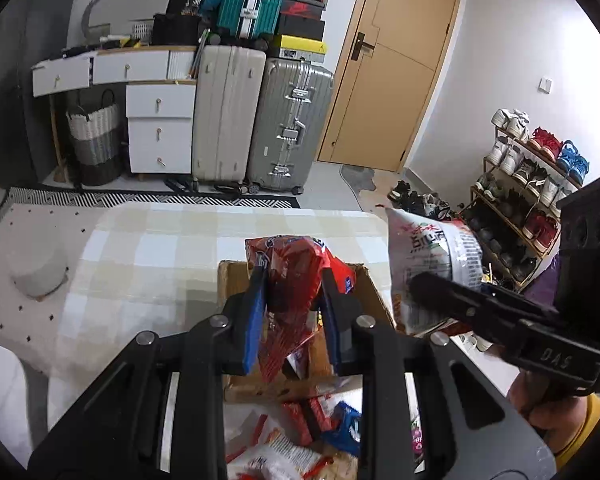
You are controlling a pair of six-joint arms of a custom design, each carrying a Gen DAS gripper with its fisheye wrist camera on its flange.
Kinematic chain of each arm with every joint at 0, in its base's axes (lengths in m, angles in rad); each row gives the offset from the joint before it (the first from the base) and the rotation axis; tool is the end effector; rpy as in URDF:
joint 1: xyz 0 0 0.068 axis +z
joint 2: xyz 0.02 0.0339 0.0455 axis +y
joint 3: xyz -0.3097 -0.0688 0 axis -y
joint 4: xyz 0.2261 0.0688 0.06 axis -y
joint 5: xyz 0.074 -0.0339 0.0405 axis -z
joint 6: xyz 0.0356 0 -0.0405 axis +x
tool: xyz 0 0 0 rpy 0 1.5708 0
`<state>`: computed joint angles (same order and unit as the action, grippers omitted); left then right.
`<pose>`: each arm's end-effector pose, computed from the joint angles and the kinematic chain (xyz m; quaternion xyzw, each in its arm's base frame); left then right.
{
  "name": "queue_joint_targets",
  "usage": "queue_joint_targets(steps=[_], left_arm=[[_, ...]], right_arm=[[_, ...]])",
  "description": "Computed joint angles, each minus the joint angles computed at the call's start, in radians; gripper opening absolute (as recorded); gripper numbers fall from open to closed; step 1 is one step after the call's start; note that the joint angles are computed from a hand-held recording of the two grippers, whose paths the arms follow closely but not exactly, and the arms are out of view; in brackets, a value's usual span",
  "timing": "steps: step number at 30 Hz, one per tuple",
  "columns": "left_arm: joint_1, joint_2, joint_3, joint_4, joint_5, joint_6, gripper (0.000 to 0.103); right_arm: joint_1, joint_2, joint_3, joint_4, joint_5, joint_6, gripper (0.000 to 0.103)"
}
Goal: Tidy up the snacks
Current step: 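Lift both held bags and carry them over the box, then lower both bags into the box and open both grippers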
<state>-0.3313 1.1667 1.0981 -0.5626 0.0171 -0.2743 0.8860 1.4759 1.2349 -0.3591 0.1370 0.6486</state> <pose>0.2044 -0.0710 0.3779 0.0293 0.8912 -0.1423 0.4298 0.2028 0.2407 0.3644 -0.0728 0.8800 0.2795 0.3770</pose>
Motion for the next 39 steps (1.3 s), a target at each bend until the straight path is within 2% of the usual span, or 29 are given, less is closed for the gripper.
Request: queue_joint_targets(steps=[7,12,16,22,30,33,35,37,39], left_arm=[[-0.019,0.204,0.023,0.119,-0.008,0.040,0.023],[-0.026,0.330,0.032,0.163,0.010,0.007,0.023],[-0.041,0.400,0.020,0.209,-0.013,0.020,0.023],[-0.021,0.479,0.027,0.237,0.002,0.025,0.024],[-0.015,0.499,-0.004,0.265,-0.006,0.035,0.024],[-0.016,0.503,-0.001,0.253,-0.035,0.033,0.025],[-0.013,0.470,-0.024,0.244,-0.023,0.029,0.035],[-0.010,0.462,-0.022,0.226,-0.046,0.022,0.038],[0.005,0.450,-0.031,0.232,-0.026,0.028,0.039]], right_arm=[[-0.092,0.096,-0.011,0.034,-0.060,-0.042,0.044],[-0.125,0.154,-0.023,0.051,-0.078,-0.062,0.044],[-0.145,0.186,-0.038,0.073,-0.099,-0.071,0.044],[-0.151,0.233,-0.017,0.047,-0.093,-0.085,0.044],[-0.154,0.265,0.006,0.027,-0.100,-0.079,0.044],[-0.152,0.274,0.016,0.019,-0.103,-0.066,0.044],[-0.148,0.276,0.020,0.015,-0.094,-0.069,0.044],[-0.142,0.280,0.026,0.009,-0.089,-0.073,0.044],[-0.146,0.281,0.027,0.007,-0.090,-0.067,0.044]])
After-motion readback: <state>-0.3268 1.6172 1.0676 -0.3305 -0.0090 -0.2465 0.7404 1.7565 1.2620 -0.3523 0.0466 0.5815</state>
